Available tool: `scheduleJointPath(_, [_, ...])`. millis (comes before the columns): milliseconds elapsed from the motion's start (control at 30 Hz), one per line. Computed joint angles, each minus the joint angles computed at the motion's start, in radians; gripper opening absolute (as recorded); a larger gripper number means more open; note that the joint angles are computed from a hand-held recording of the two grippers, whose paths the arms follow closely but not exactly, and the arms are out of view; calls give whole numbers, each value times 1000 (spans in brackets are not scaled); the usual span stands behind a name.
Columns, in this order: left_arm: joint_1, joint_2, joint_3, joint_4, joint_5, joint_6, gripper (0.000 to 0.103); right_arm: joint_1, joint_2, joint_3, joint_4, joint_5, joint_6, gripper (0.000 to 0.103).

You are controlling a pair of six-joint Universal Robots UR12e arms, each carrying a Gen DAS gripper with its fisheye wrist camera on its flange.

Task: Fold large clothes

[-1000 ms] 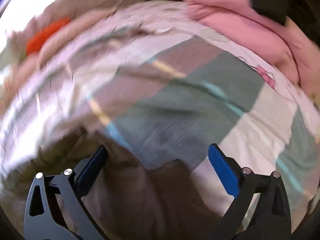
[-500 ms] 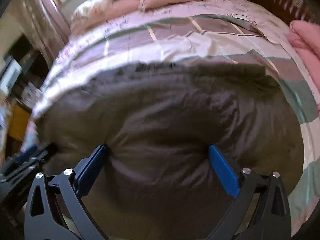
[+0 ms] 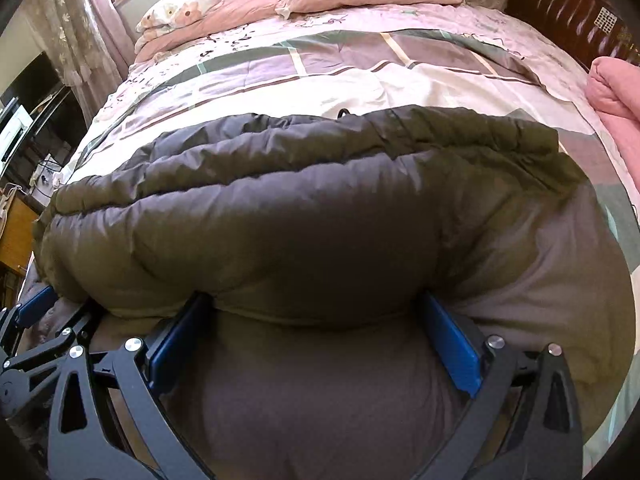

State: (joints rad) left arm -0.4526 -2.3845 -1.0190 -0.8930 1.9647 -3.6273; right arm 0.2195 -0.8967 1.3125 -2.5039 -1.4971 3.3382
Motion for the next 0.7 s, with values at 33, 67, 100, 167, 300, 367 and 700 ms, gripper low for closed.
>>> scheduleJointPath(33, [0, -2, 2, -3, 1, 3, 87, 0, 0, 0, 0, -2, -1, 102])
scheduleJointPath(67, [-1, -2, 1, -4, 2, 4, 87, 1, 2, 0, 1, -5, -1, 102])
scheduleJointPath(100, [-1, -2, 1, -5, 3, 7, 87, 2, 2, 0, 2, -7, -1, 102])
scheduleJointPath(167, [-1, -2, -1, -9, 4, 10, 88, 3, 2, 0, 2, -11, -3, 102])
scheduleJointPath(300, [0, -4, 6, -24, 5, 7, 88, 4, 3, 0, 5, -16, -5, 102])
scheduleJointPath(367, [-1, -7, 9, -32, 8, 4, 89, 5, 4, 0, 4, -19, -7, 102])
scheduleJointPath(700, [3, -16, 22, -64, 8, -8, 93, 12, 17, -8, 11, -43, -22, 102])
